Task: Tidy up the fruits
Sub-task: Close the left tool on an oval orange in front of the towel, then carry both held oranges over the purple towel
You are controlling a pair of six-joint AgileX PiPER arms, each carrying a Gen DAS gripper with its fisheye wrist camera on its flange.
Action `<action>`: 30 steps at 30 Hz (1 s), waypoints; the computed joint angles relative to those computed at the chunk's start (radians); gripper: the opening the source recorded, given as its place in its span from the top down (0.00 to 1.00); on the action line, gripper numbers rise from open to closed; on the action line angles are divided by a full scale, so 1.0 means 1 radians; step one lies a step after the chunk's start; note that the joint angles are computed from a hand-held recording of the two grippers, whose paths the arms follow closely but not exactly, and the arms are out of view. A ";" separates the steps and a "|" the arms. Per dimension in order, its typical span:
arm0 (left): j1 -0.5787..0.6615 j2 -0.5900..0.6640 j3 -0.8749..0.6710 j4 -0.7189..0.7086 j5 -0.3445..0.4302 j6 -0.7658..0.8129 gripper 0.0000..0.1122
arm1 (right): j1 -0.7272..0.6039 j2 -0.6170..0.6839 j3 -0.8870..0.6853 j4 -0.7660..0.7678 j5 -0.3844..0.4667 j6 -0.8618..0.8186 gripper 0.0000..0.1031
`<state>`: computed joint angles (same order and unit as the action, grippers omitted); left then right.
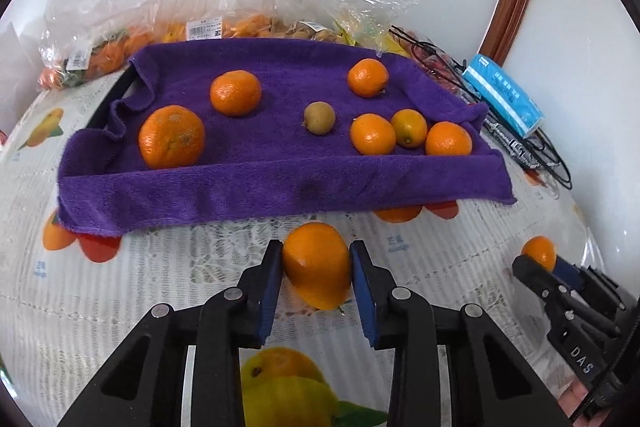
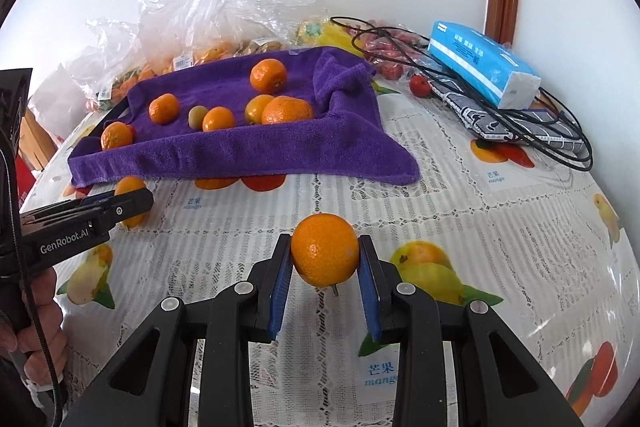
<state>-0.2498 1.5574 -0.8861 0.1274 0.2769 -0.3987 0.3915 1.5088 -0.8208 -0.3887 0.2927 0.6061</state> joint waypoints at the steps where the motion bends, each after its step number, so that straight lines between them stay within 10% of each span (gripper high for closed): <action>1: -0.002 -0.008 0.008 0.064 0.003 -0.057 0.71 | 0.006 0.002 0.000 0.004 -0.004 0.000 0.69; 10: 0.086 -0.030 0.019 0.237 0.061 -0.110 0.72 | 0.085 0.075 -0.083 -0.010 -0.004 0.012 0.69; 30: 0.176 0.000 0.000 -0.078 0.024 0.238 0.72 | 0.137 0.257 -0.294 0.061 0.121 -0.057 0.68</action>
